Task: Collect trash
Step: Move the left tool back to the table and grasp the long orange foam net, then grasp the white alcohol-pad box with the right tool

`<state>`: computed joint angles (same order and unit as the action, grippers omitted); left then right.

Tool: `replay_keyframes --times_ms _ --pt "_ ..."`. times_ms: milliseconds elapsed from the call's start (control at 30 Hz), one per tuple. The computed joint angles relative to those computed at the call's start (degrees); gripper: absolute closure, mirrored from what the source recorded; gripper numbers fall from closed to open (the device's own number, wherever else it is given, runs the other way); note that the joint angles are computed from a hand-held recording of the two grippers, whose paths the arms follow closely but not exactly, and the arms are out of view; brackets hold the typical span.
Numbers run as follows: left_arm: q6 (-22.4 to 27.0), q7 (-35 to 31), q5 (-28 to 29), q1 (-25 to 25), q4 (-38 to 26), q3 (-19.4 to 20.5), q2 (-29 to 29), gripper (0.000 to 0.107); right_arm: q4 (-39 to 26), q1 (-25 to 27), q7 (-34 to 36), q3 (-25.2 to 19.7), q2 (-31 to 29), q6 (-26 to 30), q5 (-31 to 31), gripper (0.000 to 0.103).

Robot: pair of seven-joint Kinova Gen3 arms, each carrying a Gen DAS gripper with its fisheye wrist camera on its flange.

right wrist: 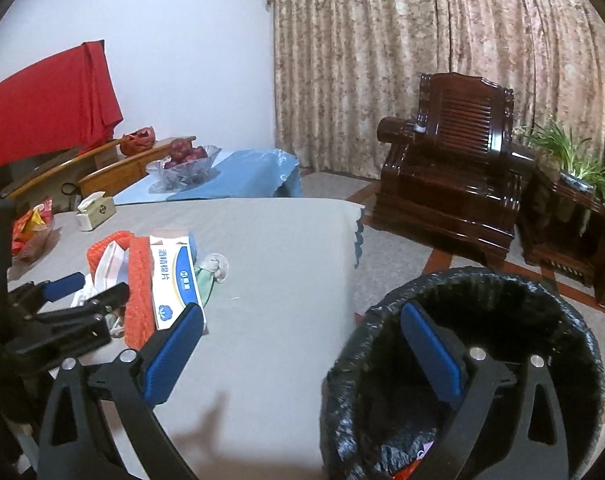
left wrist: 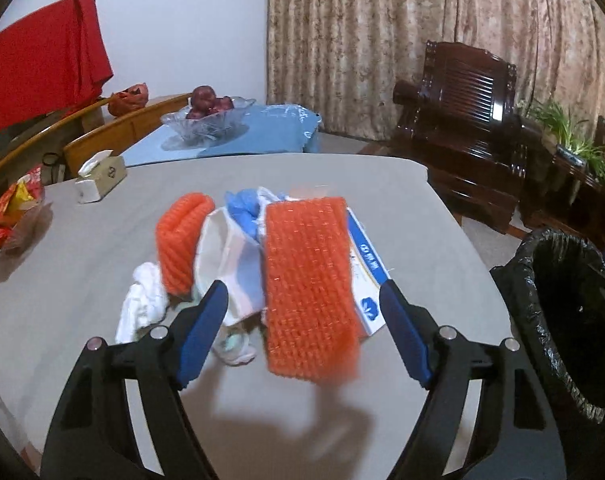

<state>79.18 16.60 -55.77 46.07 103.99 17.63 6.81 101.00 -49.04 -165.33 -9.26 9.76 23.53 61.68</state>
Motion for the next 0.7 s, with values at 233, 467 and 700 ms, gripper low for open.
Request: replay_keyframes --times_ms 233,467,700 --pt "-2.54 -1.41 -0.64 -1.32 -1.17 -2.28 3.40 0.037 -2.20 -0.37 2.08 1.36 2.61 -0.52 -1.96 0.006" --pt "-11.57 0.57 0.11 -3.70 3.53 -3.75 0.65 0.081 -3.08 -1.14 4.42 3.20 3.53 -1.71 -4.52 0.006" --pt "-10.15 2.73 0.30 -4.35 5.42 -1.52 -2.44 0.096 -5.61 -2.58 10.24 4.44 5.97 -4.14 -9.07 0.006"
